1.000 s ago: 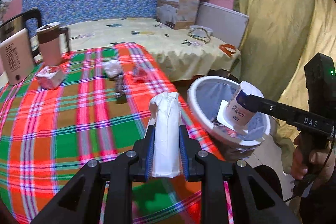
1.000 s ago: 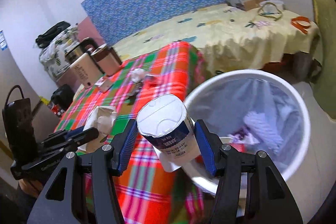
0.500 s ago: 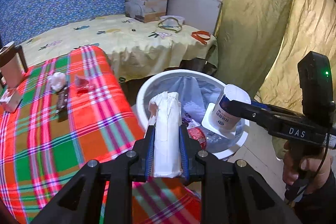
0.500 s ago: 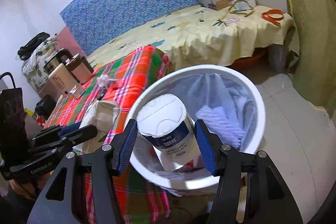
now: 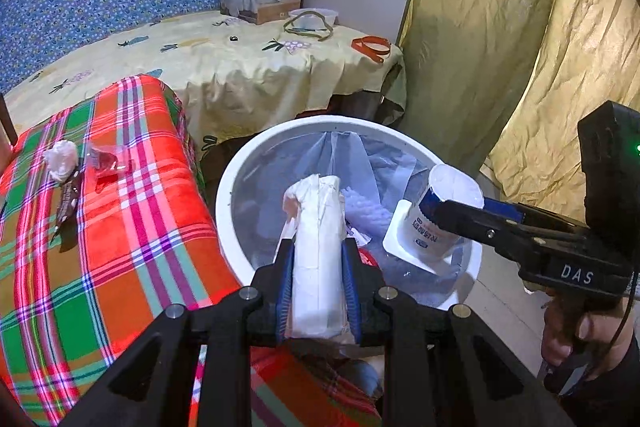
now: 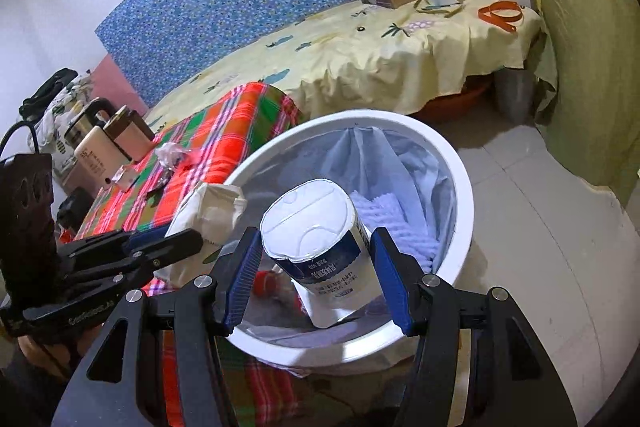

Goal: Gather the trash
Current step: 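Carry the tissue and yogurt tub over the bin and release both, then move the left gripper to the milk carton while the right gripper reaches the brown wrapper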

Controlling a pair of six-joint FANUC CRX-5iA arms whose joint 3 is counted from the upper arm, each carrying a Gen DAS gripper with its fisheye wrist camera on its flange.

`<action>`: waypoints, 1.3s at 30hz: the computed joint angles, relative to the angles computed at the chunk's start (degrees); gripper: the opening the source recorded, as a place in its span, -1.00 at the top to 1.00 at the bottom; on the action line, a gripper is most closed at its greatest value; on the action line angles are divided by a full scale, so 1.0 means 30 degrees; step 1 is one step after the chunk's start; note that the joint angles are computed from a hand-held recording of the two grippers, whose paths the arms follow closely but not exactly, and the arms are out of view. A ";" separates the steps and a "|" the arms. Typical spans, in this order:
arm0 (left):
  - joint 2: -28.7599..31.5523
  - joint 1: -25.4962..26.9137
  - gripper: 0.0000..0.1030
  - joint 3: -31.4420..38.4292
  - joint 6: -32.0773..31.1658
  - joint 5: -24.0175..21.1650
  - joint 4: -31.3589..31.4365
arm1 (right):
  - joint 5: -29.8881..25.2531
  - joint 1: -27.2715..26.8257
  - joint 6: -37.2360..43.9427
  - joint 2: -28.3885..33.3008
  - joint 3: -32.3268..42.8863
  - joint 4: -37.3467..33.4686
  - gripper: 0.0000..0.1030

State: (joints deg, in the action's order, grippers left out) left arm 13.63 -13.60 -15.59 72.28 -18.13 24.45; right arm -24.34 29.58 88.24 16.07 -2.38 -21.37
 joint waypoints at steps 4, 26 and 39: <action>0.0425 0.0018 0.46 0.0467 0.0028 -0.0064 0.0088 | -0.0307 -0.0113 0.0015 0.0177 0.0190 0.0043 -0.13; -0.0861 0.0111 0.18 -0.2199 -0.3298 0.1968 0.4698 | 0.1756 0.1074 -0.3808 -0.0645 -0.1755 0.4898 -0.17; -0.3053 0.0778 0.18 -0.4266 -0.1327 0.2808 0.3091 | 0.1352 0.1749 -0.2389 -0.1529 -0.2016 0.3838 -0.17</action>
